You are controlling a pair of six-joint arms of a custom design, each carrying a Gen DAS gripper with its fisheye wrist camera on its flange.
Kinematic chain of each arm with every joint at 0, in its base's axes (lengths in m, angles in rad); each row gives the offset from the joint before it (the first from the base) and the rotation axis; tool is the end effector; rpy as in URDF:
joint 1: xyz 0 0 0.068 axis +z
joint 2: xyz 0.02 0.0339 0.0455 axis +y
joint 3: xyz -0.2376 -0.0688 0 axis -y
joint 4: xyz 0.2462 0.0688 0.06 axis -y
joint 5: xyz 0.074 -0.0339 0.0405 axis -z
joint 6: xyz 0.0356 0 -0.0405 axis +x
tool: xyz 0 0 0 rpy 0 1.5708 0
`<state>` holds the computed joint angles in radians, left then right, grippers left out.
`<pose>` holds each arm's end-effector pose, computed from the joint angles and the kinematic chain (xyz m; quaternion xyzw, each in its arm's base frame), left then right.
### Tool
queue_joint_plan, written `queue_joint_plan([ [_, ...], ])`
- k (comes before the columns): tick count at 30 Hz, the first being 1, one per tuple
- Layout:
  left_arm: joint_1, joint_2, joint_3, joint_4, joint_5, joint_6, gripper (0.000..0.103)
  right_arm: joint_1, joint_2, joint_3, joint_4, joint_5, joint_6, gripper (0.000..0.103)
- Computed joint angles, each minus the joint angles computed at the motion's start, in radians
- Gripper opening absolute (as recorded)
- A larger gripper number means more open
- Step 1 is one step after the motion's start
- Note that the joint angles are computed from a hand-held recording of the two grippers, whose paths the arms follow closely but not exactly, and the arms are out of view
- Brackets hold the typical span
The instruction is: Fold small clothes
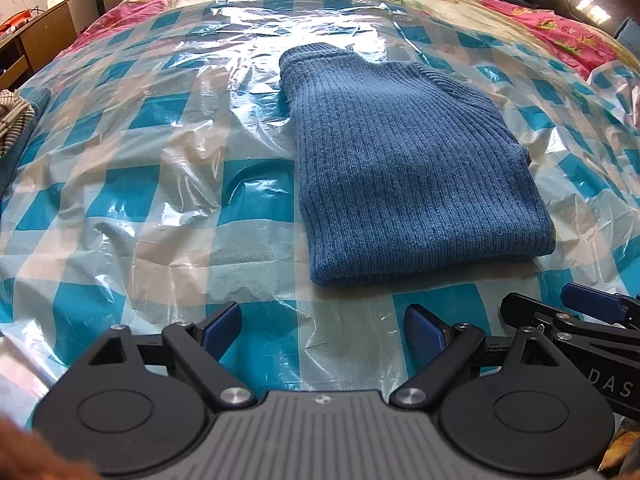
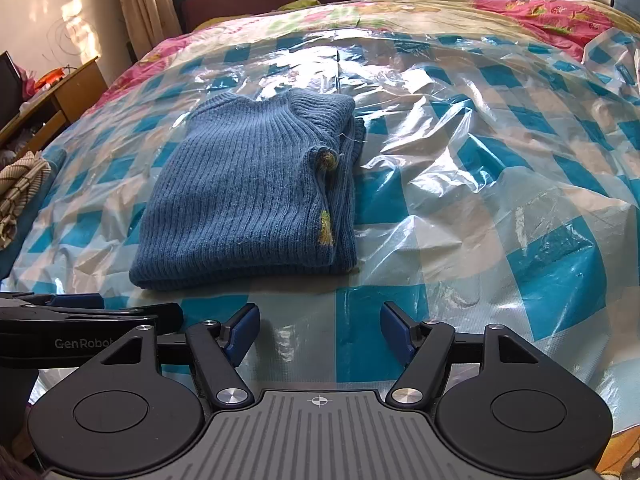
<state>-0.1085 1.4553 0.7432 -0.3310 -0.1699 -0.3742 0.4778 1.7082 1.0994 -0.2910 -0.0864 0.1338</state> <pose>0.2722 -0.0236 0.1398 -0.1493 0.9505 0.0174 0.2719 0.3155 0.1668 0.1715 -0.1755 0.9270 0.1379 0.3014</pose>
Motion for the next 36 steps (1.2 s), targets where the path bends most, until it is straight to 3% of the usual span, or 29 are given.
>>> queue_joint_plan([
  [36,-0.01,-0.019,-0.013,-0.002,0.007,-0.017,0.093,0.007,-0.003,-0.004,-0.006,0.029,-0.003,0.072],
])
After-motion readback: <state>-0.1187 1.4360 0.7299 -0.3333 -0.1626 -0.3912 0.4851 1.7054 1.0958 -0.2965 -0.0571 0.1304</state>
